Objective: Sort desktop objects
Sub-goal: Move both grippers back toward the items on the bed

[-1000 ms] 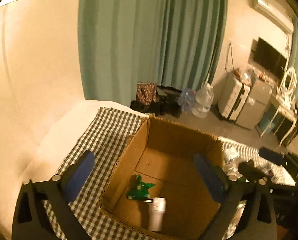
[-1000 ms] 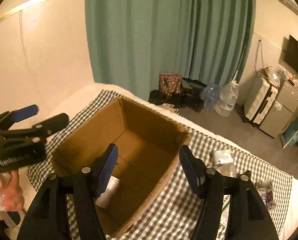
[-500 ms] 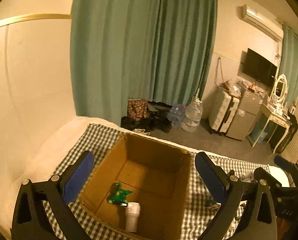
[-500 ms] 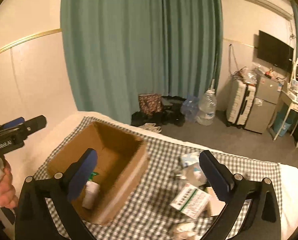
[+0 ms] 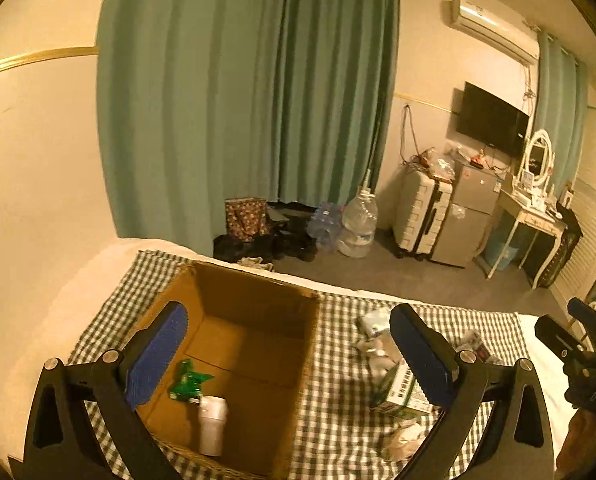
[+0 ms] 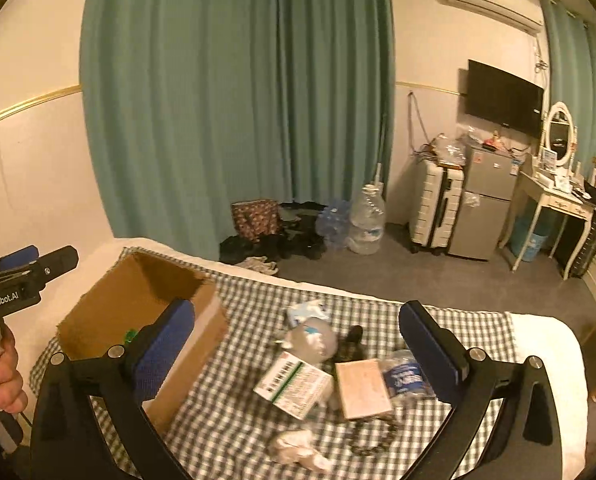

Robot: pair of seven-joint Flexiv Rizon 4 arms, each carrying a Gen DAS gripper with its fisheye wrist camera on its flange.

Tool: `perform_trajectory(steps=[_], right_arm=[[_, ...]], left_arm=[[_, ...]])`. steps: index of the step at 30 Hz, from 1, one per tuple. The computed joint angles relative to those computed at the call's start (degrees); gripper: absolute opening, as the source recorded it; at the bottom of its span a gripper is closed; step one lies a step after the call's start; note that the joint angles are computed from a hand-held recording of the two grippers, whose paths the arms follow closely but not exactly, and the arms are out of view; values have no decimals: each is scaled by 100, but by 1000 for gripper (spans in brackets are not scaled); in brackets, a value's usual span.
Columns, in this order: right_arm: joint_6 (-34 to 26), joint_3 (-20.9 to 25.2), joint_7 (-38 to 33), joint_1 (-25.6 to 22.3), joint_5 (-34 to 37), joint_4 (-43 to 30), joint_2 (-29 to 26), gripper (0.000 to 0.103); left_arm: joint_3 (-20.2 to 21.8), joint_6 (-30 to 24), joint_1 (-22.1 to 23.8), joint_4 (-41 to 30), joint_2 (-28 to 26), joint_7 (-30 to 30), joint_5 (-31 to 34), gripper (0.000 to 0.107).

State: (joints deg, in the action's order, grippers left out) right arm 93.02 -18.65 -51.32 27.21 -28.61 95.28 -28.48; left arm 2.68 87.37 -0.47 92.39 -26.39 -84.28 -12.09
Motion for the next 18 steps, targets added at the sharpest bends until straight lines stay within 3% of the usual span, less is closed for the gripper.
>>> perform_trajectory(steps=[5,18], right_arm=[[95,-318,91,96,39,277,116,103],[53,-9,-23,-421,334,612,141,103]], left_arm=[[217,-50,-339,-158,-133,-123,244,103],[214,-70,-691,-348,-475,-172,571,103]])
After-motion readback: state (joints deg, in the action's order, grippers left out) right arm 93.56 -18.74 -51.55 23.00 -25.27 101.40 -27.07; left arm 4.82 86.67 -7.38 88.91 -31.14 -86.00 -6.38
